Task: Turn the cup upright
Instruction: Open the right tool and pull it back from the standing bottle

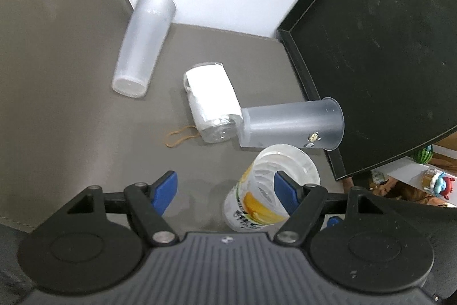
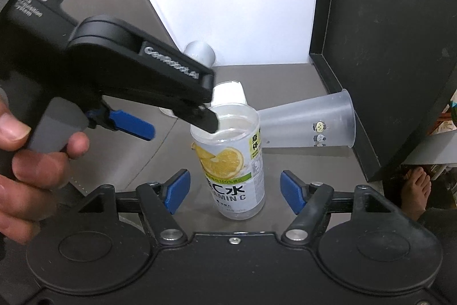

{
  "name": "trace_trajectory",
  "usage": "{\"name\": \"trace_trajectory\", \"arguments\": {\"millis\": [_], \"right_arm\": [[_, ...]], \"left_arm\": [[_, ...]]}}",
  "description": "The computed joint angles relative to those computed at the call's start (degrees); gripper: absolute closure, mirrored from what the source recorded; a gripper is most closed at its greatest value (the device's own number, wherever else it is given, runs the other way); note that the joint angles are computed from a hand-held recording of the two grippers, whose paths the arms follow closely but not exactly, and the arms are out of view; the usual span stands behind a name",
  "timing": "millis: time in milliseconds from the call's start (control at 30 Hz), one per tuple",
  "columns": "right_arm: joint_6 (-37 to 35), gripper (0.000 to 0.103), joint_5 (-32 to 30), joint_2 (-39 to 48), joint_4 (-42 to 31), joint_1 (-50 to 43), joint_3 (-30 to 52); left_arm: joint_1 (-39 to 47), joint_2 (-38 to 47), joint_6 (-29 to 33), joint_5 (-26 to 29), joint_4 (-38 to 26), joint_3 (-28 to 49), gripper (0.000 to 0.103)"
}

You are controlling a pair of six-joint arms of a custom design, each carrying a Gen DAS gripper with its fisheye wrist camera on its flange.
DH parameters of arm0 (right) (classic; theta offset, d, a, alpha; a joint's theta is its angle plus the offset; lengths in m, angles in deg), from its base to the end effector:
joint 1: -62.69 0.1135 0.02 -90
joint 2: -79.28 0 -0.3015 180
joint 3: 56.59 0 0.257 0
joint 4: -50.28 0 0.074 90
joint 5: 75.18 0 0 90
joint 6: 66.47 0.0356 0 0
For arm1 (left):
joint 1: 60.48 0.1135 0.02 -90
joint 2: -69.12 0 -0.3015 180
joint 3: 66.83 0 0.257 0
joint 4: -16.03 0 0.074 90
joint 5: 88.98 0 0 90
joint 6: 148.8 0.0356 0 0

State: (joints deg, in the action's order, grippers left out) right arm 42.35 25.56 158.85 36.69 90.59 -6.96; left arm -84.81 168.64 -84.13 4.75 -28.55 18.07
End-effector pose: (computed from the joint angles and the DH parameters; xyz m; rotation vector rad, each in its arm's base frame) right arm 0.2392 0.1191 0.2067 -0.0903 2.3203 0.1947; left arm 0.3404 -0.1565 0.2519 0.0006 2.6543 -0.3854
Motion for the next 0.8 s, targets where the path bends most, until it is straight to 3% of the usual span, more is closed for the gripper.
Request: {"name": "trace_trajectory", "arguments": {"millis": [167, 400, 800], "right_arm": [[0.6, 0.032, -0.1, -2.4, -0.9, 0.0, -0.7], [1.1, 0.019, 1.2, -6.2, -2.8, 0.4, -1.4], [2.7, 0.012, 1.1, -13.4, -7.0, -0.4, -2.6]], "left_arm": [[-0.2, -3.4, -0.1, -2.0, -0.4, -1.6, 0.03], [-1.1, -8.2, -0.9, -5.0, -0.6, -4.3, 0.026], [-3.2, -16.3, -2.7, -8.6, -0.9, -9.4, 0.019]]}}
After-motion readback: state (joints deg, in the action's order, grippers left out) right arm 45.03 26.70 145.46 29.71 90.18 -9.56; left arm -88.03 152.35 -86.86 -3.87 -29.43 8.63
